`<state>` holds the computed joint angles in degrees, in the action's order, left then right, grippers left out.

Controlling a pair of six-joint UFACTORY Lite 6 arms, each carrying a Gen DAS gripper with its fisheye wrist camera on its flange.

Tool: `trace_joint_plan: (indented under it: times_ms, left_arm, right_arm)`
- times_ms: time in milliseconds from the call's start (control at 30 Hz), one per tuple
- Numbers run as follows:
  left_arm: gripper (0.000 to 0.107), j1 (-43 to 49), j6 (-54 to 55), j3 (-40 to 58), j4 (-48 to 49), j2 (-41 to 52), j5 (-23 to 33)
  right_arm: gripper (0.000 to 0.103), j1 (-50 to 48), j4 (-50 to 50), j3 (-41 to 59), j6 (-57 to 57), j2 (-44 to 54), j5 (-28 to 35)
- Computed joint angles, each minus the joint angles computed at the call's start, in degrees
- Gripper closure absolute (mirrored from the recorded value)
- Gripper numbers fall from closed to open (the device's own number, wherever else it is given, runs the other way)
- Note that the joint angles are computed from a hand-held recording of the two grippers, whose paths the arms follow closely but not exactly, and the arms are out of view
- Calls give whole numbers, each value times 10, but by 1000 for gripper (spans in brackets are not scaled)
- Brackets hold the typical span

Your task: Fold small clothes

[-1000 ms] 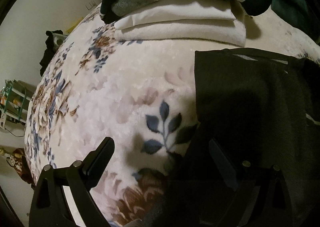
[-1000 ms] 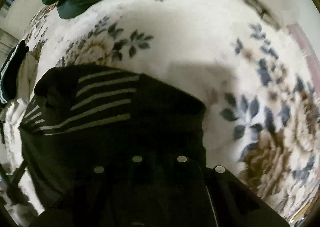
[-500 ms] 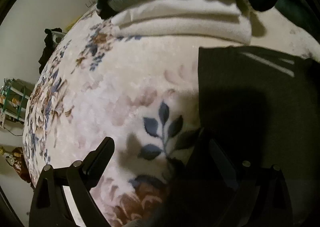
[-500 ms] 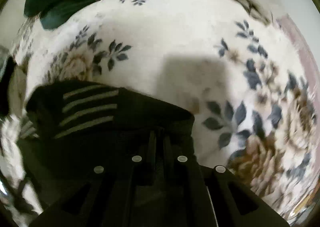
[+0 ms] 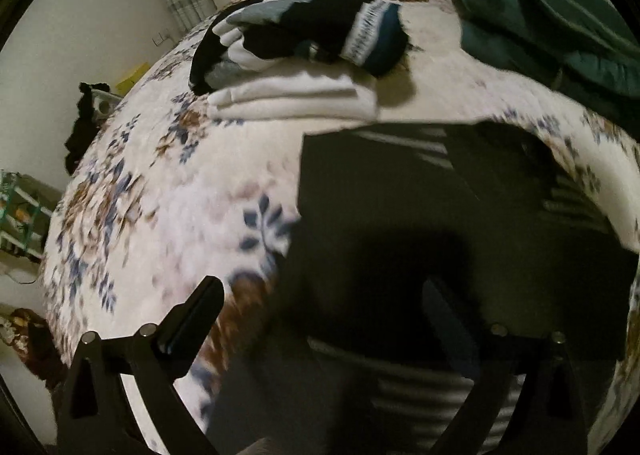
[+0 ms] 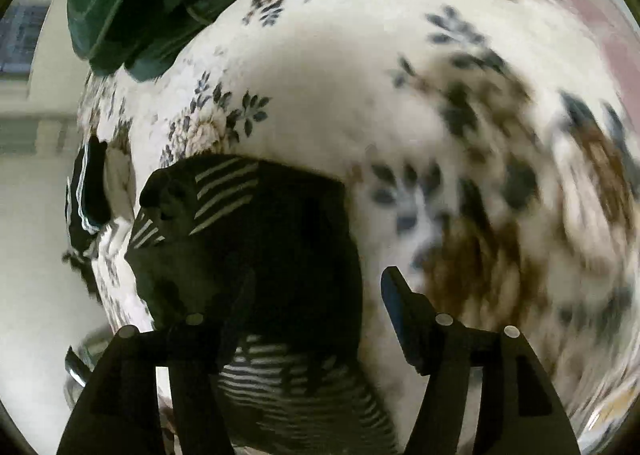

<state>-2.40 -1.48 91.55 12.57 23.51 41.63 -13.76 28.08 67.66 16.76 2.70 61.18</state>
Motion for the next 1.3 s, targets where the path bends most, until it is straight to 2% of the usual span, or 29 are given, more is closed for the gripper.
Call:
trace_joint_plan:
  times_ms: [67, 133, 200, 267, 300, 333, 367, 400, 500, 600, 633, 700, 767, 833, 900, 967, 1100, 1167, 1233, 1300]
  left_arm:
    - [5, -35, -107, -104, 80, -67, -19]
    - [5, -75, -227, -206, 180, -130, -12]
    - [5, -116, -346, -286, 252, -173, 17]
    - [5, -142, -423, -350, 266, -207, 53]
    - [5, -150, -448, -374, 265, -222, 65]
    - [5, -157, -469, -395, 262, -237, 76]
    - [5, -167, -490, -415, 259, -253, 89]
    - [5, -181, -512, -437, 256, -272, 104]
    - [5, -216, -542, -479, 244, -312, 138]
    - [5, -251, -552, -508, 204, -349, 162]
    - [5, -269, -557, -519, 190, -363, 165]
    - [5, -317, -579, -535, 173, -374, 175]
    - [5, -360, -600, -546, 154, -376, 178]
    - [5, -402, -617, -554, 128, -376, 181]
    - [5, -446, -621, -557, 93, -381, 182]
    - [5, -495, -628, -556, 66, -396, 195]
    - [5, -624, -658, -555, 8, -429, 214]
    - [5, -672, -666, -558, -21, -419, 194]
    - [5, -712, -661, -556, -55, -383, 150]
    - [5, -744, -653, -542, -75, -320, 95]
  right_arm:
    - [36, -32, 43, 55, -106, 109, -8]
    - [36, -43, 102, 116, -204, 229, -14]
    - [36, -39, 128, 206, -249, 349, 28]
    - [37, -21, 145, 285, -282, 447, 78]
    - [37, -12, 143, 301, -289, 465, 86]
    - [46, 0, 138, 315, -297, 478, 86]
    - [82, 7, 139, 312, -305, 477, 79]
    - [96, 13, 146, 311, -314, 476, 73]
    - [97, 33, 111, 316, -280, 450, 40]
    - [100, 21, 58, 401, -243, 455, 37]
    - [100, 9, 40, 447, -226, 475, 45]
    - [100, -19, 57, 560, -203, 558, 101]
    - [100, 2, 15, 595, -218, 583, 120]
    - [99, 24, -11, 582, -225, 580, 124]
    - [90, 17, 17, 620, -212, 613, 171]
    - [66, 0, 31, 619, -211, 603, 199]
    - [45, -53, 35, 491, -267, 485, 216]
    - [37, -83, 28, 432, -289, 433, 232]
    - [32, -112, 10, 365, -307, 383, 244]
    - [31, -138, 0, 320, -333, 354, 245]
